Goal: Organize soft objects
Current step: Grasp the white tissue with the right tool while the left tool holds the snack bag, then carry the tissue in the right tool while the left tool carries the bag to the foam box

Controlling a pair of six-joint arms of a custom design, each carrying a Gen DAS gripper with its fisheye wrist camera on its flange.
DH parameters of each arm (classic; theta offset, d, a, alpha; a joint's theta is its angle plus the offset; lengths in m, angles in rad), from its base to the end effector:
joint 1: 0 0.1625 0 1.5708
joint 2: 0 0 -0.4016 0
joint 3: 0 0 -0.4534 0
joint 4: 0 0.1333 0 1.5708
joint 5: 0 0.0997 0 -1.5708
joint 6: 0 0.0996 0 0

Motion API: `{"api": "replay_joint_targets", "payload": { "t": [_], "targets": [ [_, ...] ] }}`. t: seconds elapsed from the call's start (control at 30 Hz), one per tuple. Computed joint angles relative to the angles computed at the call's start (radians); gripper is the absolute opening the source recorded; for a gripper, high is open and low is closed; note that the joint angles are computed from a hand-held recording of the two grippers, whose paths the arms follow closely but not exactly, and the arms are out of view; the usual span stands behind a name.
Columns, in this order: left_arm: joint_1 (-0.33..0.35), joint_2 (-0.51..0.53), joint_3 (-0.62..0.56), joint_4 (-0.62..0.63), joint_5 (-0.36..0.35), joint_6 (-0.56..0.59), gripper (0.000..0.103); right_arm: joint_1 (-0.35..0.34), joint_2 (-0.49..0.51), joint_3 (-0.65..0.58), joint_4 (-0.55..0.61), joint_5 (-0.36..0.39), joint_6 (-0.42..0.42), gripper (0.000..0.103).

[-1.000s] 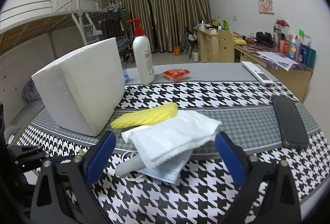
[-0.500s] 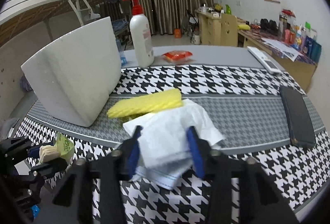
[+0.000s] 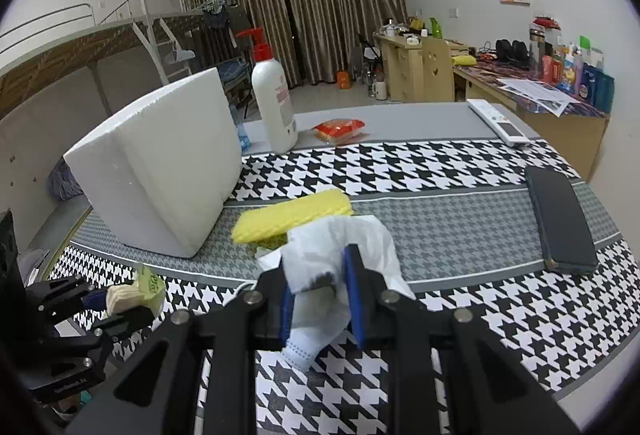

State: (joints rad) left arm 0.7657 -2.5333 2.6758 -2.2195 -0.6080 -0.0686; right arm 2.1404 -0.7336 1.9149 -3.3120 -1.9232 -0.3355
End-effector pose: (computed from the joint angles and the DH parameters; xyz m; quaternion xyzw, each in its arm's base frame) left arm -0.0197 -0.3172 0.3262 0.2007 0.8423 -0.3908 0.3123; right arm 0.4094 -0.4558 -0.0143 0.3702 -0.8721 0.2898 0.1355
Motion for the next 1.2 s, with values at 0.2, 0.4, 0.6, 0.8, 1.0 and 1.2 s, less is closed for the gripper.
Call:
{"api": "replay_joint_targets", "payload": {
  "t": [0.2,0.4,0.6,0.8,1.0,1.2],
  "targets": [
    [-0.017,-0.031,0.003,0.032,0.007,-0.009,0.03,0.0,-0.012,0.007,-0.022,0.03,-0.004,0.019],
    [-0.038,-0.055,0.002,0.065,0.028,-0.033,0.03,0.017,-0.023,0.016,-0.07,0.033,-0.023,0.012],
    [-0.074,-0.093,-0.002,0.097,0.064,-0.053,0.03,0.031,-0.032,0.022,-0.098,0.032,-0.041,0.011],
    [-0.116,-0.121,-0.009,0.13,0.102,-0.069,0.03,0.042,-0.038,0.027,-0.133,0.037,-0.069,0.005],
    [-0.177,-0.154,-0.018,0.195,0.158,-0.117,0.03,0.055,-0.052,0.032,-0.15,0.042,-0.071,0.004],
    [-0.243,-0.175,-0.039,0.277,0.209,-0.175,0.03,0.068,-0.065,0.037,-0.144,0.066,-0.069,0.004]
  ]
}}
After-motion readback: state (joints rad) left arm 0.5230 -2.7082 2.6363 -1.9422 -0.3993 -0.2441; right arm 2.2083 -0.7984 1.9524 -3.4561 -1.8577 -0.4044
